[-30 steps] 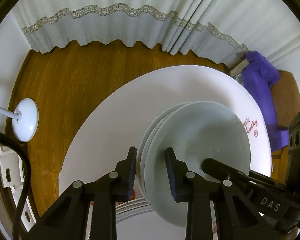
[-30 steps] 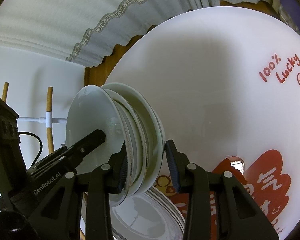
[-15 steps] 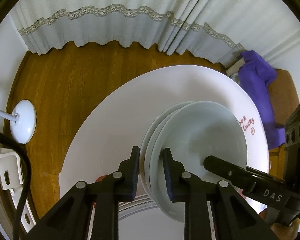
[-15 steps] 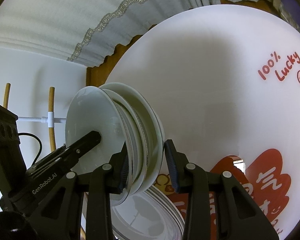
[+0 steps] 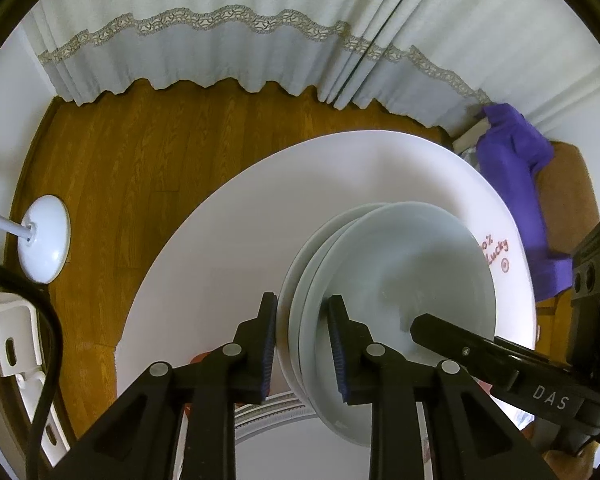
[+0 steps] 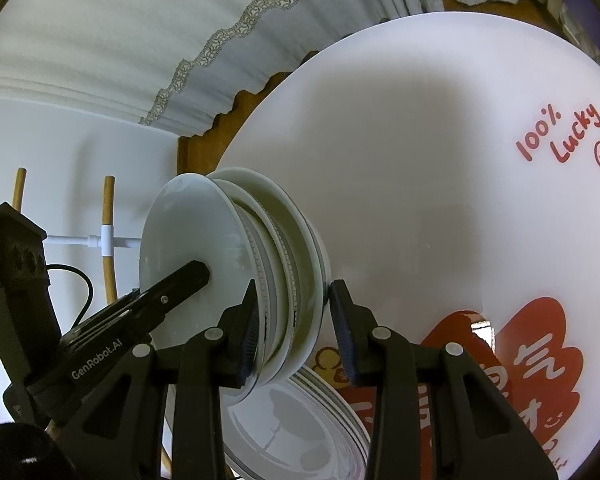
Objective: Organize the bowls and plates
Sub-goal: 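Lift the gripped bowl stack off the table with both grippers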
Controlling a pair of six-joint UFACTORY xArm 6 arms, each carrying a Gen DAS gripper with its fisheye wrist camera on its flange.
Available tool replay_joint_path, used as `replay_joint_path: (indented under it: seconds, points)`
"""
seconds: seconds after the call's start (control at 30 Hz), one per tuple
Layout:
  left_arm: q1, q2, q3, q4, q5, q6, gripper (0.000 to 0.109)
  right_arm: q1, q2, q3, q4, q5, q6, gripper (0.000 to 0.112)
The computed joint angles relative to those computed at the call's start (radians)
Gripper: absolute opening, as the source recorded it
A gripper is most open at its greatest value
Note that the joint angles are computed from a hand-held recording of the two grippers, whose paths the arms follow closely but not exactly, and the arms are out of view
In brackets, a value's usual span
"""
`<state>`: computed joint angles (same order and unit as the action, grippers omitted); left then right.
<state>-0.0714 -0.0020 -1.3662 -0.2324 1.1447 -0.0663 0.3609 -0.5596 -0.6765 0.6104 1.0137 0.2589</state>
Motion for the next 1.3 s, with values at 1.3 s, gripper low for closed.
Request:
replay_joint_path:
  seconds: [1.3]
  points:
    - [-0.071,-0.017,0.001,-0.007,-0.007,0.018,0.013,-0.049,-0.051,0.0,-0.058,0.067,0.024,0.033]
